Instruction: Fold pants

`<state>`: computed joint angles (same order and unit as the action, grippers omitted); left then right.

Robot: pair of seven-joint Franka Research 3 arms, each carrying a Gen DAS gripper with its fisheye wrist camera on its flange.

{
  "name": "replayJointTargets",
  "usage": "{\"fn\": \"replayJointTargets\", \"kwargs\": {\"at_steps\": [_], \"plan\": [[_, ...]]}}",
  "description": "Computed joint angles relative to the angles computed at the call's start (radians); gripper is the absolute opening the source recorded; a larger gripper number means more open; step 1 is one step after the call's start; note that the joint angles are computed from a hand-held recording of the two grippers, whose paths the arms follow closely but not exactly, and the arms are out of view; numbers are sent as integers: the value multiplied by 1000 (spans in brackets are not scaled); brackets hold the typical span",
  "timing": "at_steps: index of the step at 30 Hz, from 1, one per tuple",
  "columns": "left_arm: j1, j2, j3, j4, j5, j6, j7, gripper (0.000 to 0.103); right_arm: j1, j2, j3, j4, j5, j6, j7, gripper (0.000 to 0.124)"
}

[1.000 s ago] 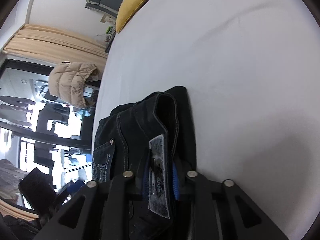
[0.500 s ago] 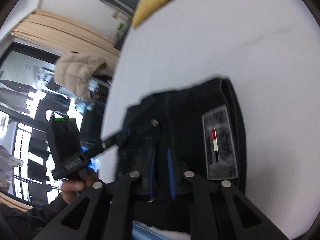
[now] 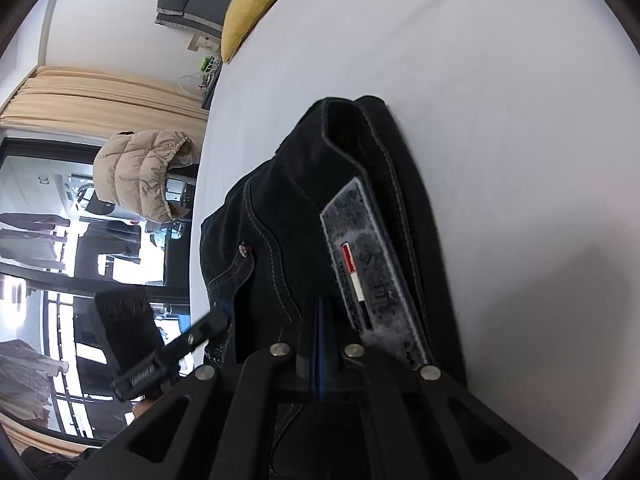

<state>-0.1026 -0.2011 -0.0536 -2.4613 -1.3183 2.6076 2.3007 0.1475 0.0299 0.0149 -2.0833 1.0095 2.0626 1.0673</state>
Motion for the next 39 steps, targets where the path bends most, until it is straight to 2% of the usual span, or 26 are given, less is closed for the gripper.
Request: {"fn": "replayJointTargets", "kwargs": {"at_steps": [3, 8, 17, 19, 21, 23, 26, 29, 32, 35, 37, 39], "plan": [[-19, -99, -5, -84, 3, 2, 5, 13, 10, -1, 8, -4, 20, 18, 1, 0], [-76, -275, 25, -234, 4, 15, 47, 13, 6, -20, 0, -30, 15, 22, -12, 0], [-152, -406, 57, -329, 83, 41, -27, 13, 23, -69, 1, -45, -29, 43, 25, 2], [-139, -443, 62, -345, 161, 40, -90, 13, 22, -105, -7, -51, -35, 36, 10, 23], [-97, -468, 44, -356, 257, 65, -205, 14, 20, -140, -23, -63, 7, 38, -30, 56], [-77, -452, 64, -344, 300, 81, -272, 14, 16, -174, -34, -73, 22, 73, -57, 66], [-65, -377, 99, -296, 364, 91, -351, 14, 11, -155, -41, -43, -21, 99, -36, 67], [-125, -267, 174, -205, 340, 77, -328, 14, 6, -97, -38, 5, -89, 74, 31, 67], [-106, -177, 149, -128, 389, 48, -368, 14, 2, -39, -28, 45, -142, 32, 76, 67], [-71, -132, 98, -89, 486, 50, -419, 14, -4, -13, -20, 56, -113, 11, 55, 67], [-56, -113, 89, -67, 527, 37, -446, 14, -5, 3, -14, 73, -120, 0, 58, 67], [-43, -97, 79, -48, 566, 30, -473, 20, -2, 10, -5, 84, -134, -9, 61, 67]]}}
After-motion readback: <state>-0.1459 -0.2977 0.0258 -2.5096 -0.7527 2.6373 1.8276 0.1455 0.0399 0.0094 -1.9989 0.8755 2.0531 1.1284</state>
